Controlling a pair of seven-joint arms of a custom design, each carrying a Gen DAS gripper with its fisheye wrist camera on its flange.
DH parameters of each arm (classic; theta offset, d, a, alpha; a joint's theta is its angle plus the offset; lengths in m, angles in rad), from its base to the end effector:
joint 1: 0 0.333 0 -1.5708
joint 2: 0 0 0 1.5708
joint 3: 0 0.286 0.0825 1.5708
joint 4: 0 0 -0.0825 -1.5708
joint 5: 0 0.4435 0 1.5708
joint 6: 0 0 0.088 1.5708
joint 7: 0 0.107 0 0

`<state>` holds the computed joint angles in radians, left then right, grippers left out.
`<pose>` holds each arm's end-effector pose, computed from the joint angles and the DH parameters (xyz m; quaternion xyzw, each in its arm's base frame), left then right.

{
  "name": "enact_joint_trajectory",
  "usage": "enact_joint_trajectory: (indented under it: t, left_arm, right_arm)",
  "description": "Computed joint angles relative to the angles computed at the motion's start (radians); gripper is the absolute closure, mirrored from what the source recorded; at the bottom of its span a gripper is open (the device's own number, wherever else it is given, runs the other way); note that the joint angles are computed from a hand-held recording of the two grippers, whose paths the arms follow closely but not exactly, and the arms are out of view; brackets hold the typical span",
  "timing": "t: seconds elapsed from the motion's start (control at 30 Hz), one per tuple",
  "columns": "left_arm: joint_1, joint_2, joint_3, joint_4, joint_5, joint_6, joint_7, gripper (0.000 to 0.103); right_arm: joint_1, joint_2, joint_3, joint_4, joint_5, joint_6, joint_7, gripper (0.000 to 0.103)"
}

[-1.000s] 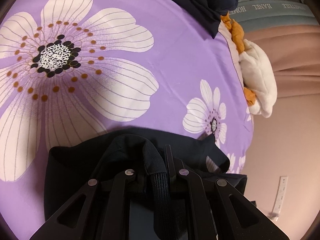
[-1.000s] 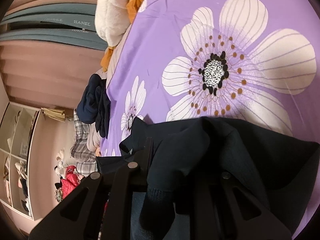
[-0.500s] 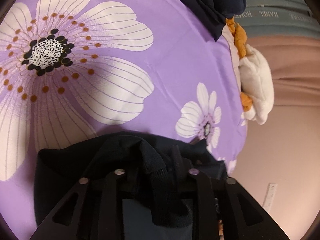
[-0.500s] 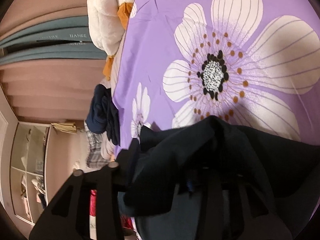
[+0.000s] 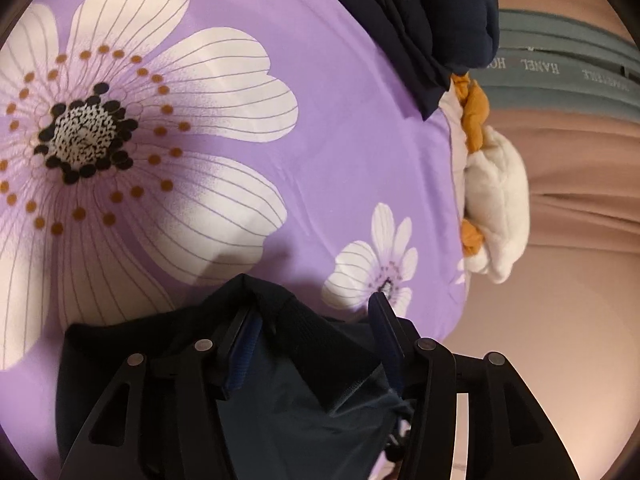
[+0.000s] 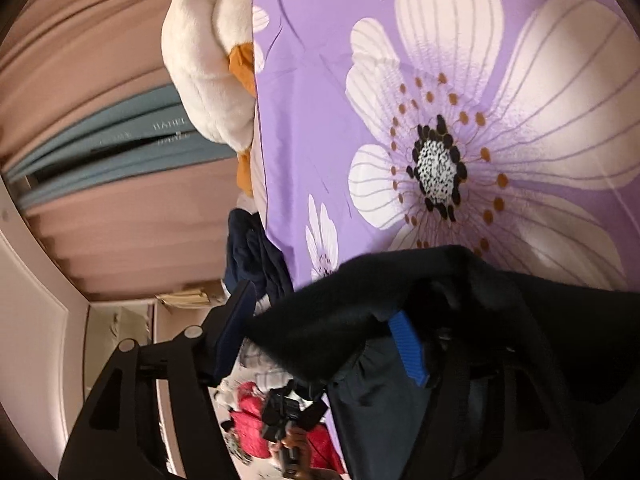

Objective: Fold large clothes
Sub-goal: 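Open both grippers to release the hem on the folded jacket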

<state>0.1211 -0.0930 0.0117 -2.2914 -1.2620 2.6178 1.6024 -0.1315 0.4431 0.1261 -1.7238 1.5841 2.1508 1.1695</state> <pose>0.5697 0.0979 0.3571 0.8797 -0.2041 0.4101 0.1277 0.7210 0.0302 0.3060 -0.3486 0.7101 0.3459 0.5046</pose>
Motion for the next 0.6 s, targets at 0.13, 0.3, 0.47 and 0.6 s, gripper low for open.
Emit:
enact_joint_trajectory:
  t: [0.13,0.3,0.47,0.6]
  left_arm:
    - [-0.001,0.012,-0.001,0.016,-0.016,0.006,0.009,0.05]
    - [0.008,0.019,-0.005,0.024,0.033,0.006,-0.031,0.05]
    - [0.016,0.022,-0.001,0.032,0.037,-0.022,-0.043,0.05]
    - [0.023,0.014,0.006,0.028,-0.059,-0.043,-0.01,0.037]
  right_arm:
    - [-0.014,0.006,0.01,-0.001,0.078,-0.005,-0.006,0.033]
    - [-0.005,-0.004,0.001,0.001,0.065,0.037,-0.034,0.033]
    - [0.011,-0.027,-0.019,0.001,0.008,0.093,-0.055,0.032]
    - [0.042,-0.047,-0.033,0.017,-0.17,0.105,-0.085,0.032]
